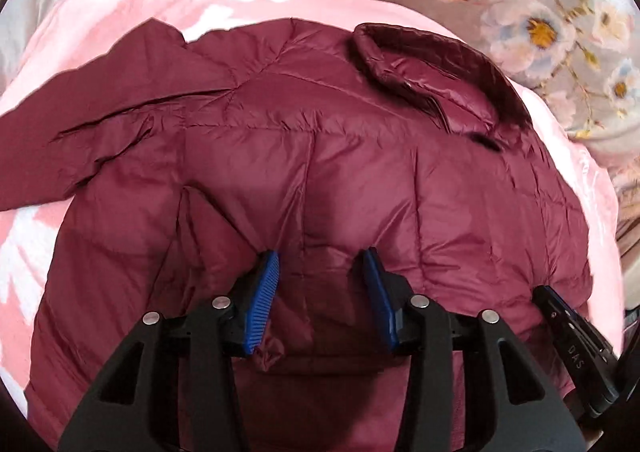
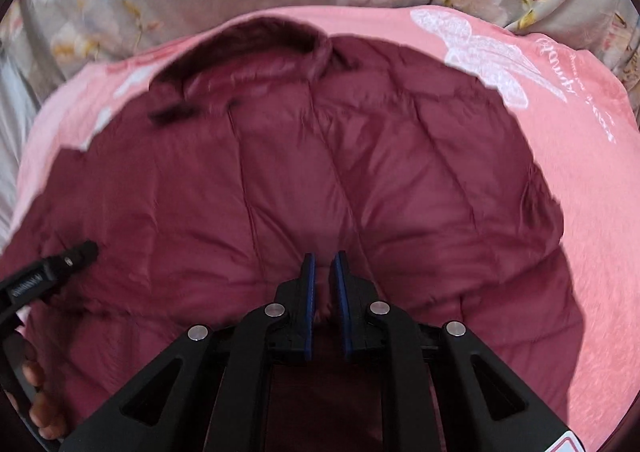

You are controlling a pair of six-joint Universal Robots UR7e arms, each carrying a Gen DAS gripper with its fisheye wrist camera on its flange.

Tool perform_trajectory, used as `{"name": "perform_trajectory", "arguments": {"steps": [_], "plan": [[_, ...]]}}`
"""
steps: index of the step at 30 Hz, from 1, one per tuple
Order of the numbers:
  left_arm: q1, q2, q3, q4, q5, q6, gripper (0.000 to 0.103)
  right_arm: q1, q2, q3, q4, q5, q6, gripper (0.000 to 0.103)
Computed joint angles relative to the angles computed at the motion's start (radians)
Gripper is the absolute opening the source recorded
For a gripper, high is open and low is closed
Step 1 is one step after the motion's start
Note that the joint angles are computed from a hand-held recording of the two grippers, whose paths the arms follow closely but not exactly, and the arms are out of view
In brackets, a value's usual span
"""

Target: Fold large clothes

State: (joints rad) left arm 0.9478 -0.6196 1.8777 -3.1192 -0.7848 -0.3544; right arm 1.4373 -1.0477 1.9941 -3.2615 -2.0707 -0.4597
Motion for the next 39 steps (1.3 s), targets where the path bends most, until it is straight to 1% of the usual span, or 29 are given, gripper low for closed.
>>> {"name": "perform_trajectory", "arguments": {"steps": [1, 3, 6, 9, 11, 12, 13, 14, 15, 16, 18, 19, 20, 21, 22, 23, 24, 26, 29, 30, 32, 35, 37, 39], "plan": [[-0.012, 0.006, 0.019, -0.021, 0.022, 0.016, 0.042, 0.001, 0.006, 0.02, -0.053, -0.012, -0.04, 0.011], [-0.027, 0.022, 0.041, -0.065, 0.057, 0.048, 0.042, 0.005, 0.013, 0.036, -0.095, -0.031, -0.07, 0.01], [-0.037, 0.036, 0.059, -0.111, 0.084, 0.079, 0.042, -0.003, 0.006, 0.052, -0.114, -0.016, -0.074, 0.01], [-0.045, 0.067, 0.047, -0.158, 0.116, 0.107, 0.043, -0.013, 0.008, 0.056, -0.132, -0.001, -0.079, 0.009], [-0.048, 0.077, 0.043, -0.172, 0.127, 0.114, 0.043, -0.008, 0.017, 0.055, -0.151, -0.012, -0.091, 0.009], [-0.047, 0.078, 0.044, -0.182, 0.123, 0.115, 0.043, -0.003, 0.02, 0.052, -0.155, -0.018, -0.094, 0.009], [-0.043, 0.073, 0.049, -0.201, 0.104, 0.118, 0.044, -0.002, 0.018, 0.053, -0.153, -0.018, -0.092, 0.009], [-0.035, 0.067, 0.057, -0.226, 0.073, 0.125, 0.05, -0.004, 0.014, 0.053, -0.147, -0.009, -0.087, 0.009], [-0.025, 0.056, 0.068, -0.258, 0.026, 0.134, 0.058, -0.012, 0.003, 0.057, -0.133, 0.011, -0.076, 0.009], [-0.019, 0.046, 0.078, -0.276, -0.001, 0.134, 0.06, -0.02, -0.011, 0.062, -0.115, 0.034, -0.062, 0.009], [-0.018, 0.012, 0.111, -0.281, -0.019, 0.088, 0.06, -0.039, -0.051, 0.069, -0.046, 0.086, -0.02, 0.009], [-0.017, -0.025, 0.147, -0.281, -0.034, 0.047, 0.061, -0.033, -0.067, 0.072, -0.016, 0.076, -0.009, 0.01], [-0.014, -0.072, 0.195, -0.301, -0.053, 0.011, 0.063, -0.022, -0.091, 0.089, -0.001, 0.057, 0.003, 0.017], [-0.011, -0.114, 0.243, -0.339, -0.06, -0.013, 0.073, -0.013, -0.121, 0.119, 0.003, 0.051, 0.014, 0.023], [-0.009, -0.149, 0.279, -0.366, -0.05, -0.034, 0.078, -0.009, -0.145, 0.147, 0.001, 0.059, 0.021, 0.033], [-0.003, -0.188, 0.318, -0.401, -0.029, -0.053, 0.085, -0.007, -0.18, 0.189, -0.002, 0.082, 0.021, 0.038], [0.003, -0.215, 0.345, -0.425, -0.007, -0.065, 0.086, -0.004, -0.209, 0.233, -0.011, 0.101, 0.01, 0.039], [0.041, -0.313, 0.402, -0.416, 0.062, -0.116, 0.086, 0.005, -0.24, 0.293, -0.025, 0.104, -0.01, 0.041], [0.122, -0.435, 0.441, -0.393, 0.146, -0.173, 0.086, 0.018, -0.267, 0.371, -0.024, 0.097, -0.022, 0.042], [0.161, -0.476, 0.446, -0.393, 0.156, -0.18, 0.086, 0.021, -0.271, 0.391, -0.028, 0.097, -0.019, 0.043], [0.225, -0.535, 0.443, -0.362, 0.173, -0.213, 0.086, 0.03, -0.273, 0.415, -0.045, 0.09, -0.023, 0.05], [0.337, -0.6, 0.426, -0.381, 0.176, -0.237, 0.086, 0.058, -0.257, 0.428, -0.071, 0.052, -0.043, 0.052], [0.4, -0.626, 0.402, -0.365, 0.148, -0.245, 0.085, 0.066, -0.254, 0.427, -0.065, 0.044, -0.042, 0.055], [0.46, -0.642, 0.373, -0.356, 0.064, -0.235, 0.083, 0.067, -0.251, 0.423, -0.057, 0.041, -0.033, 0.057]]}}
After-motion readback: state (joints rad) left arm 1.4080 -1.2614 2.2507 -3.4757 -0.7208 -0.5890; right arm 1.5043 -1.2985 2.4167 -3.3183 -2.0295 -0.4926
